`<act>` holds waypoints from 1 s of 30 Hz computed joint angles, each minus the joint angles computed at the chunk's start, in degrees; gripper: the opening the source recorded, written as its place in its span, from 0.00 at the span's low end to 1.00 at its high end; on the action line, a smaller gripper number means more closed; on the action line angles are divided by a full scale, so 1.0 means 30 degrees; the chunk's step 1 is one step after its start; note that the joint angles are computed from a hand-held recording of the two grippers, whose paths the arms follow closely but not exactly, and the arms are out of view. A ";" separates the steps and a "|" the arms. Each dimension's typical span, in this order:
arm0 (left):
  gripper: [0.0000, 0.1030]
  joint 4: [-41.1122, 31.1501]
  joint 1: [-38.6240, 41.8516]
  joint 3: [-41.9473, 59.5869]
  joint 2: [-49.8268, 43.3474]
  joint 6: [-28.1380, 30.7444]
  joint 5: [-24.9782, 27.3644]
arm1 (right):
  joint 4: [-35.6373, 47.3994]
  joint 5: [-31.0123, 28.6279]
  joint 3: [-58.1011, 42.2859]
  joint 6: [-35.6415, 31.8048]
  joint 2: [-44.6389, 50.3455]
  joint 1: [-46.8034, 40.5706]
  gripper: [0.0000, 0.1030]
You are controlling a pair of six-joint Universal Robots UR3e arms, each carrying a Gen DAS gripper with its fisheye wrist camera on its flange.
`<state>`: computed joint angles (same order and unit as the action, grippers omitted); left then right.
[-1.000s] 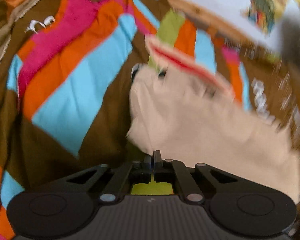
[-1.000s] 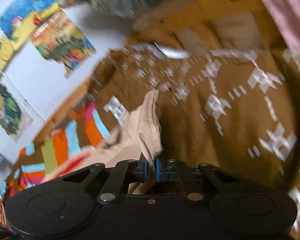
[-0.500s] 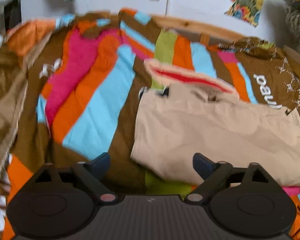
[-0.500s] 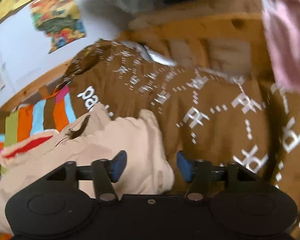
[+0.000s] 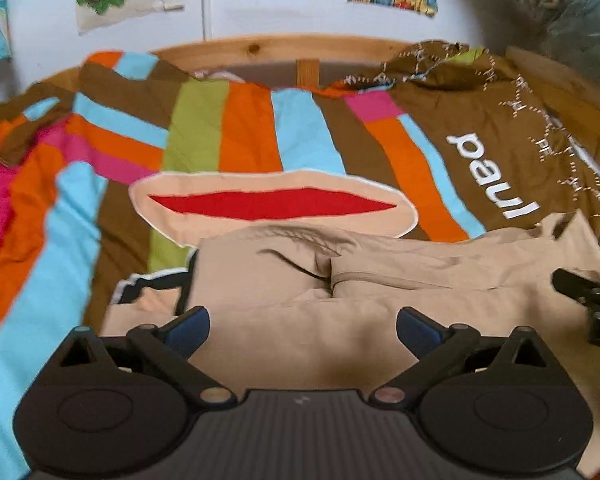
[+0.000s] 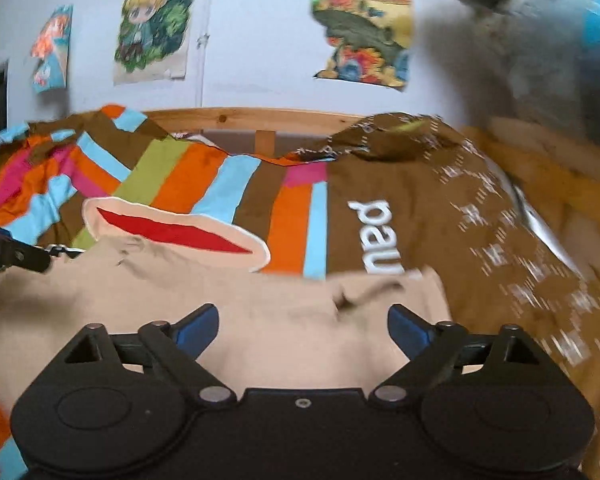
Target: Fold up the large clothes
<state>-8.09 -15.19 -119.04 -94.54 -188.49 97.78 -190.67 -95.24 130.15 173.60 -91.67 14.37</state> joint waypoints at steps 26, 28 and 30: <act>0.99 0.5531 -0.4002 -0.8584 0.2794 -0.3329 0.3659 | 0.4184 -0.7312 0.4742 0.1538 -0.5852 0.3984 0.99; 1.00 0.6390 -0.4454 -0.8517 0.1792 -0.3039 0.4221 | 0.5460 -0.6872 0.5006 0.2221 -0.6280 0.3185 0.99; 1.00 0.6473 -0.4334 -0.8447 0.1498 -0.2828 0.4055 | 0.5120 -0.5845 0.5594 0.2167 -0.5873 0.2114 0.99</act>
